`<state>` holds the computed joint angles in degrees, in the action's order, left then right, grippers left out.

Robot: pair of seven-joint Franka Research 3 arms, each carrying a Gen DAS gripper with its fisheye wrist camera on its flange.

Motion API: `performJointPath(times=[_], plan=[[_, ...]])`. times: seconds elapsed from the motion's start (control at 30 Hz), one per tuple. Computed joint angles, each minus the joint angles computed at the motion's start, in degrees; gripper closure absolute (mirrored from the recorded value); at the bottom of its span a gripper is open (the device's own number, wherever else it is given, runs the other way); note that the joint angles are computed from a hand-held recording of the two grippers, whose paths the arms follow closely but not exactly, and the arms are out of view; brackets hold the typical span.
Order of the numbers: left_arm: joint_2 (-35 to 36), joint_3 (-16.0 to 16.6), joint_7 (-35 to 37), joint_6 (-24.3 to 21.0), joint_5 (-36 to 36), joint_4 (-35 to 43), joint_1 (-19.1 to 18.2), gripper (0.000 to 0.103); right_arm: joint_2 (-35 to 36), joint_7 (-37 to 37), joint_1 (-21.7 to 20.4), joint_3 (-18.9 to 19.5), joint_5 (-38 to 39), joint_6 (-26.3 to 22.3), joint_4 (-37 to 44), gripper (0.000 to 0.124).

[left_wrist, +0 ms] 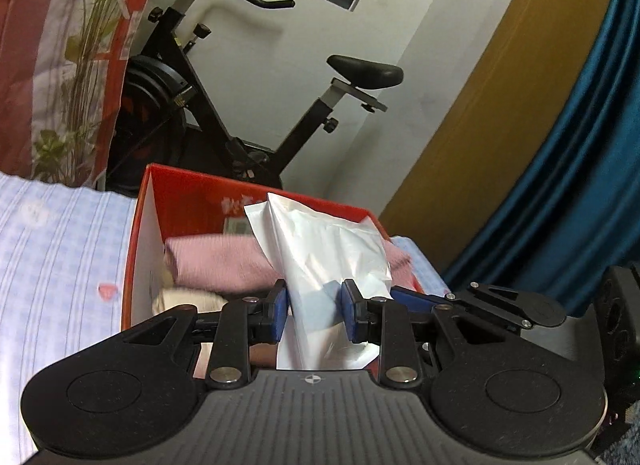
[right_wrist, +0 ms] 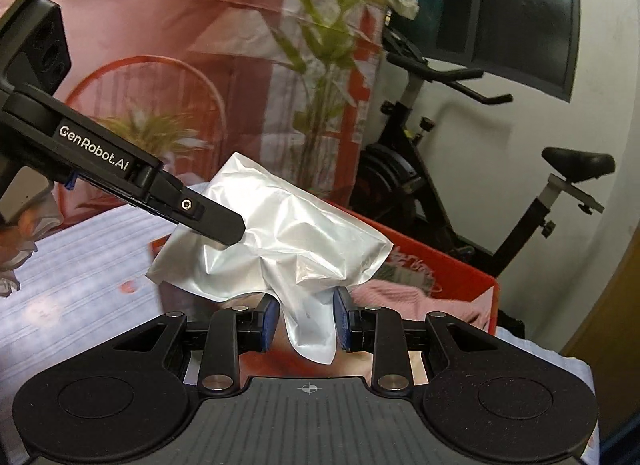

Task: Organize soft objects
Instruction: 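Lift the plastic bag with the left tool while the right tool grips it too, then lower the plastic bag into the box and open both tools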

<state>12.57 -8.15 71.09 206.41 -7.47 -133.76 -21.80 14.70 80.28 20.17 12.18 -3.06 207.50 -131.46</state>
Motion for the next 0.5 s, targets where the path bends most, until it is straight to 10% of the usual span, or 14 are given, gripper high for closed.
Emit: performJointPath(times=[0.33, 0.5], plan=[[6.4, 6.6, 2.0, -6.5, -1.4, 8.3, -4.6, 0.065, 9.2, -8.0, 4.1, -4.6, 9.7, -10.0, 13.3, 0.096], [6.8, 23.1, 10.8, -10.0, -14.3, 9.1, -22.6, 0.034, 11.6, -11.9, 11.4, -11.5, 16.3, -14.5, 16.8, 0.088]])
